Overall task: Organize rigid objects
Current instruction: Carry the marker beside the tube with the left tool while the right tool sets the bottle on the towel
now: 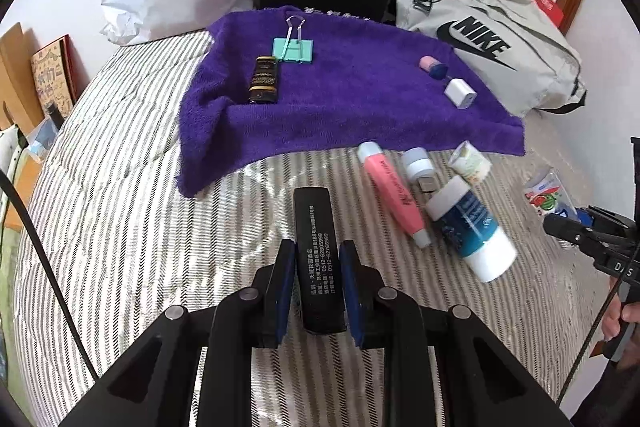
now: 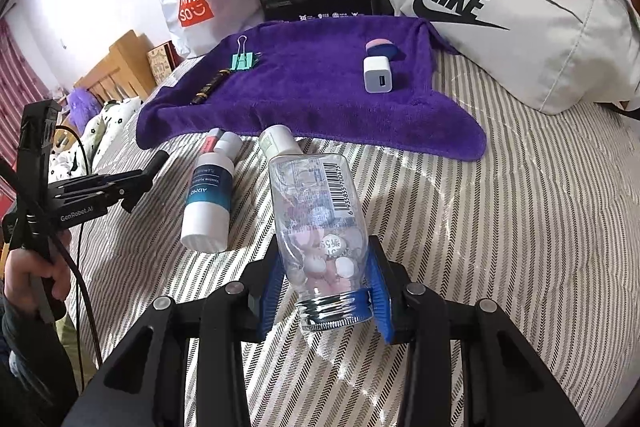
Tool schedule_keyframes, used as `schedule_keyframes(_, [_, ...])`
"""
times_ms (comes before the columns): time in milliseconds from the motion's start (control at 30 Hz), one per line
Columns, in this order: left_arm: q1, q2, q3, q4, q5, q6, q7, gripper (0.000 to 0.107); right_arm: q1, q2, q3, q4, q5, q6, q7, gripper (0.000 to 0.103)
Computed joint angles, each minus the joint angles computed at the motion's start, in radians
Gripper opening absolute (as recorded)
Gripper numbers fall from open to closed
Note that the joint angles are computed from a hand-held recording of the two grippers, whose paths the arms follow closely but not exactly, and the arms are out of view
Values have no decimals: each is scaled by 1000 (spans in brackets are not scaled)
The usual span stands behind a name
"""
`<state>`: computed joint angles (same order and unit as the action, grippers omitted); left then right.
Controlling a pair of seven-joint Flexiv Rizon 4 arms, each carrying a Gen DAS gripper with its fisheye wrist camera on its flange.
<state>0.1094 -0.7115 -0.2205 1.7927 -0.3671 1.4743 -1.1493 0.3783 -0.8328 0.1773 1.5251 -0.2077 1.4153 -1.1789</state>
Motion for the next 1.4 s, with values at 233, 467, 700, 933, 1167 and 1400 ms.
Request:
schedule_keyframes(233, [-6, -10, 6, -9, 7, 2, -1, 22, -29, -25, 45, -36, 23, -21, -28, 39])
schedule_keyframes(467, [-9, -9, 11, -19, 10, -4, -1, 22, -28, -29, 44, -44, 41, -26, -39, 39])
schedule_keyframes(700, [-2, -1, 1, -26, 9, -9, 15, 22, -33, -31, 54, -63, 46, -37, -57, 39])
schedule_keyframes(933, [-18, -2, 17, -64, 6, -28, 17, 22, -34, -50, 68, -123, 56, -79, -92, 39])
schedule_keyframes(1167, [-40, -11, 47, -127, 9, -60, 10, 22, -37, -70, 87, -198, 79, -121, -139, 39])
schedule_keyframes(1400, [-64, -44, 85, -226, 19, -113, -7, 22, -37, -111, 104, -305, 116, -194, -188, 39])
